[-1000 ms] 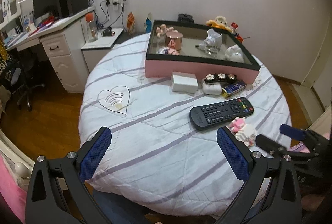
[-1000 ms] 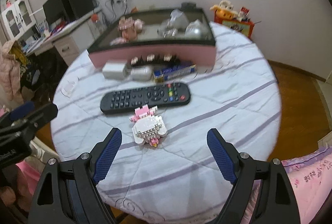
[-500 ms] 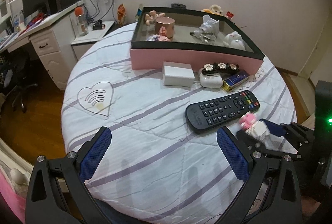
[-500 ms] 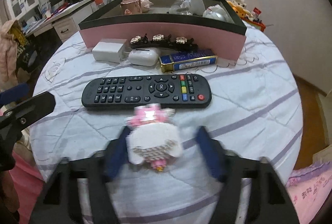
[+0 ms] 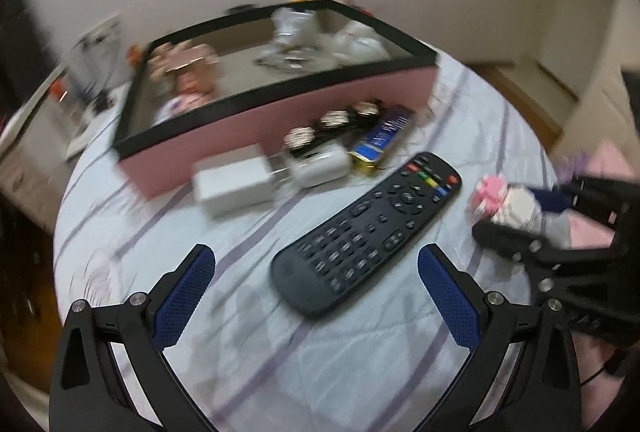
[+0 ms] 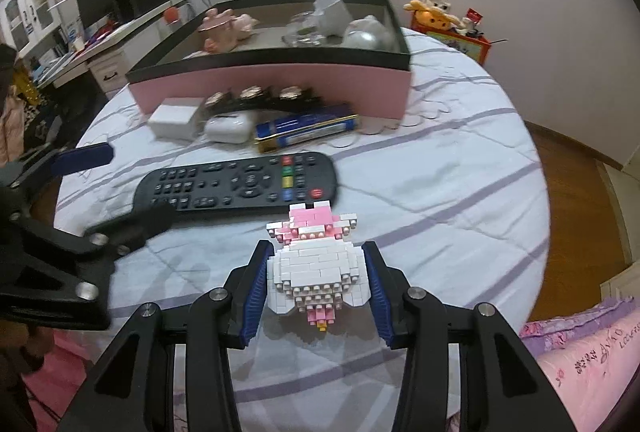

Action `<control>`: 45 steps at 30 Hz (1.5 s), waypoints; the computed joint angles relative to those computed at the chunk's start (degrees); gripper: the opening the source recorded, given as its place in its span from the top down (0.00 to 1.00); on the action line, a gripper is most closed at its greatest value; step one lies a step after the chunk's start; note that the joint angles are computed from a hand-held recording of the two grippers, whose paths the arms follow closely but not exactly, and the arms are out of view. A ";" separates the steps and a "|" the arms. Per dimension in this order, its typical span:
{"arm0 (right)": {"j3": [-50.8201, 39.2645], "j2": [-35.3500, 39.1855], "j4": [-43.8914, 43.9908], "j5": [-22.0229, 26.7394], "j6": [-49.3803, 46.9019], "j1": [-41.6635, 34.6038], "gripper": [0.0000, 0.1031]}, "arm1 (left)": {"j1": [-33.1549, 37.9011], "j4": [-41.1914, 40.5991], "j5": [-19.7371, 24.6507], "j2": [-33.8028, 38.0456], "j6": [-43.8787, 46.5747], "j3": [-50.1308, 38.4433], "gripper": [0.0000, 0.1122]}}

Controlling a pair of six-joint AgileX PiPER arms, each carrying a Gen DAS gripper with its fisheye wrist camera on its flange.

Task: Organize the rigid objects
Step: 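Grasp the white block figure with the right tool while the left tool grasps the black remote, then carry the remote and block figure into the pink box and release both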

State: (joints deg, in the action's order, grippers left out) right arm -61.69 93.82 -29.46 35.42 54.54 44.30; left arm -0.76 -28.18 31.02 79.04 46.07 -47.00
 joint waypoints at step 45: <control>-7.03 -0.21 0.85 1.78 -4.80 -0.71 0.56 | 10.97 -15.75 16.03 -6.00 12.26 -3.06 0.62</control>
State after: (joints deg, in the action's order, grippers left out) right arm -68.72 93.61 -28.61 37.20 49.73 43.58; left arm 10.21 -43.93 47.05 73.04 58.33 -50.05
